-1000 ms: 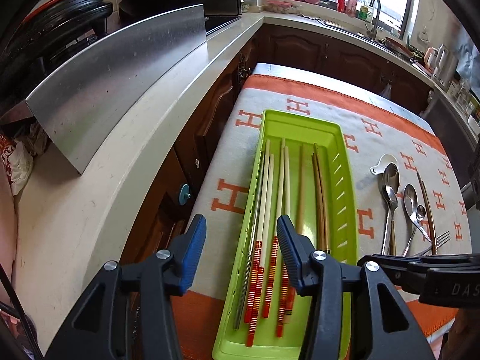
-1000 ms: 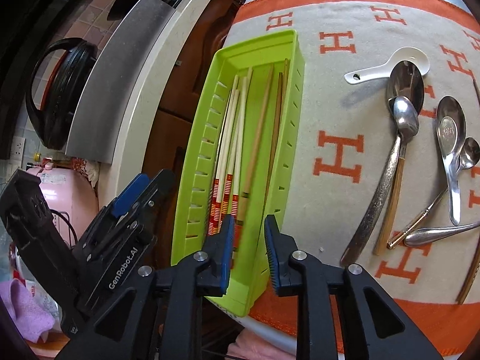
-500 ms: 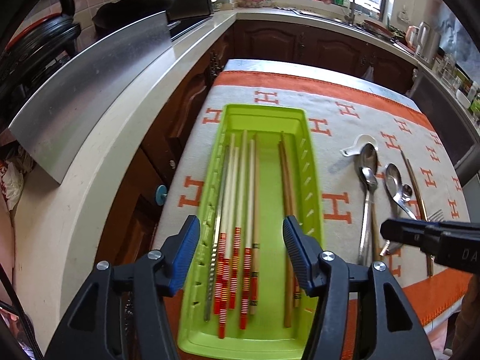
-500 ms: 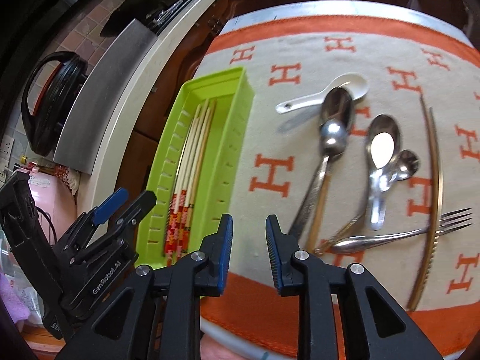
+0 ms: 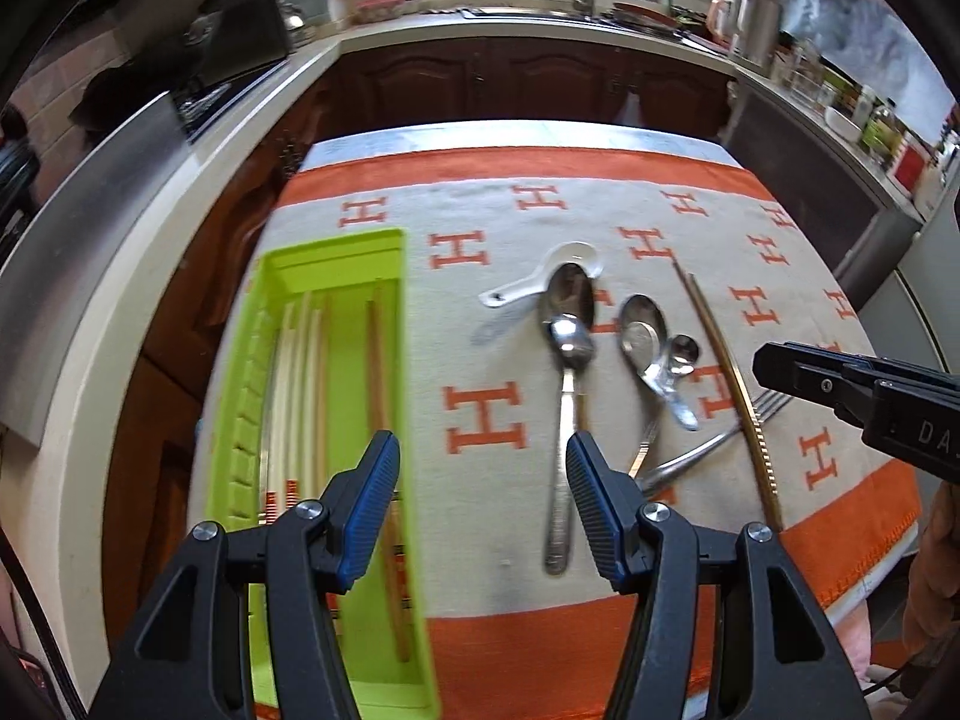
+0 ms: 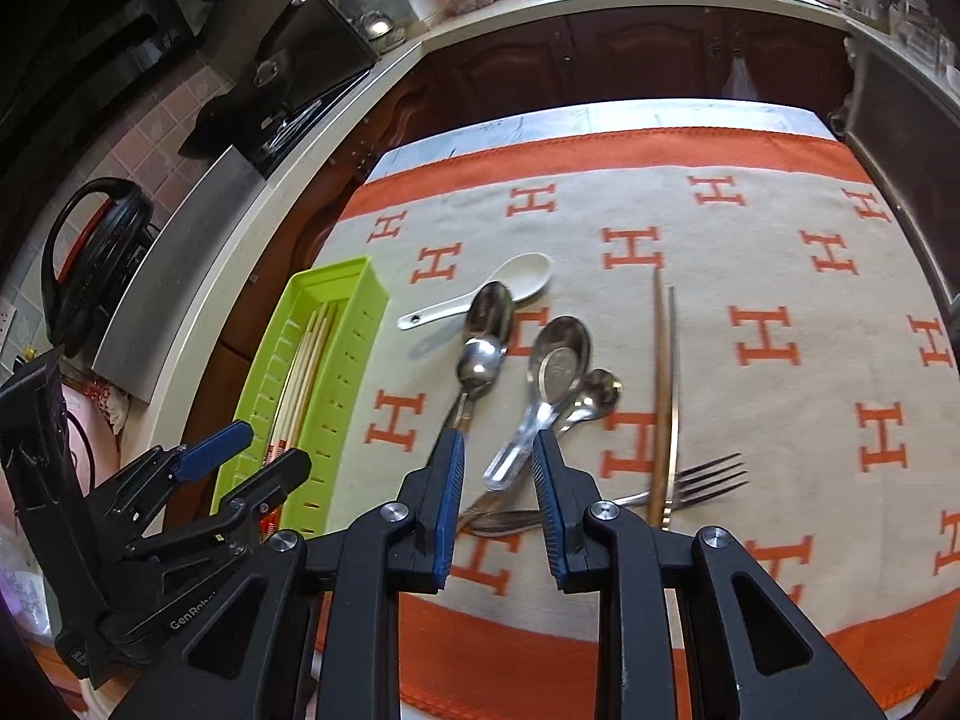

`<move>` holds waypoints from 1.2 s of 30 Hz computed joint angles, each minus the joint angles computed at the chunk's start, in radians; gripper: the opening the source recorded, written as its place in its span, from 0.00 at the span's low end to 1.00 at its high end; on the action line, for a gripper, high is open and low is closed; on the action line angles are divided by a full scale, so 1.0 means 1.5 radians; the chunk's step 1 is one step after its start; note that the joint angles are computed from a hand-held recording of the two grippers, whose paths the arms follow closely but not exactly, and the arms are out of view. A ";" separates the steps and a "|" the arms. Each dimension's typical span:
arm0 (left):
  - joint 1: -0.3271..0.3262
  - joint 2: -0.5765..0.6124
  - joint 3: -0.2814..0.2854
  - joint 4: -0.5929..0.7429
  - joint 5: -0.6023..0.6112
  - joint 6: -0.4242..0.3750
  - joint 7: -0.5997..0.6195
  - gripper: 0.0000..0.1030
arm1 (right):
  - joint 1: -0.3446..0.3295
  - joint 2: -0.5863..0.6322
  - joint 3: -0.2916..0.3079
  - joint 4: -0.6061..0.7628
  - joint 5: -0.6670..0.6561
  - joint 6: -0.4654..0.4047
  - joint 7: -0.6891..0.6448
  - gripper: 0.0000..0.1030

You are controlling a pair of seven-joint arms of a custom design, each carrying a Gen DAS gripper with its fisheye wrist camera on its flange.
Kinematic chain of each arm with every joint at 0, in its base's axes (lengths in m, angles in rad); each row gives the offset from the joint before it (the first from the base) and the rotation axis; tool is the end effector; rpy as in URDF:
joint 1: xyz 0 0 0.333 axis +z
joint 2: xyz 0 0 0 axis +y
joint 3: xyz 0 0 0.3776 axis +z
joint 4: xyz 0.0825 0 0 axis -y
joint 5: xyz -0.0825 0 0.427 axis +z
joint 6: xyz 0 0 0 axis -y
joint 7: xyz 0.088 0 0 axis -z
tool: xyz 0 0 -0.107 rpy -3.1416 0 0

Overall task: Organize utensils
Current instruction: 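Move both tools back to the last chopsticks beside the fork, then grasp a thin brown chopstick with the left tool and lift it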

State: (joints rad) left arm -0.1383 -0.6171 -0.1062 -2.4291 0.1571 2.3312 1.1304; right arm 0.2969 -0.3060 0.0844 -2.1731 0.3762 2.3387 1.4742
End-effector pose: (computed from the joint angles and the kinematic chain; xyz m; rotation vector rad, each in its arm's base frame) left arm 0.3997 -0.1066 0.6163 -2.0143 1.7848 -0.5168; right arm 0.4833 0.2056 0.6171 -2.0684 1.5538 -0.0521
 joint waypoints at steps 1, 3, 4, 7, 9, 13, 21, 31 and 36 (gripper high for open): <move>-0.008 0.008 0.001 0.005 -0.009 0.002 0.004 0.54 | -0.002 -0.005 -0.006 -0.005 0.004 0.001 -0.005 0.23; -0.021 0.023 0.000 0.014 -0.024 0.007 0.011 0.54 | -0.008 -0.013 -0.015 -0.014 0.010 0.002 -0.014 0.23; -0.027 0.031 0.001 0.017 -0.032 0.011 0.015 0.54 | -0.012 -0.016 -0.020 -0.018 0.012 0.003 -0.018 0.23; -0.049 0.058 0.004 0.029 -0.066 0.025 0.029 0.54 | -0.025 -0.023 -0.026 -0.031 0.012 0.011 -0.025 0.23; -0.061 0.080 0.005 0.038 -0.092 0.033 0.038 0.54 | -0.035 -0.030 -0.030 -0.042 0.007 0.017 -0.030 0.23; -0.081 0.129 0.006 0.062 -0.144 0.043 0.060 0.54 | -0.053 -0.042 -0.038 -0.067 -0.003 0.022 -0.041 0.23; -0.084 0.210 -0.019 0.106 -0.175 0.055 0.077 0.41 | -0.073 -0.046 -0.057 -0.100 0.015 0.011 -0.068 0.23; -0.077 0.277 -0.039 0.142 -0.200 0.056 0.080 0.23 | -0.085 -0.035 -0.067 -0.112 0.045 0.000 -0.102 0.23; -0.069 0.286 -0.051 0.147 -0.164 0.067 0.057 0.18 | -0.087 -0.029 -0.068 -0.109 0.055 -0.006 -0.114 0.23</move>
State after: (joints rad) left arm -0.2423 -0.1887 -0.1827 -2.2088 -0.0892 2.4317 1.2152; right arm 0.1662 -0.3499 -0.0169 -2.3363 0.4581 2.3299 1.3040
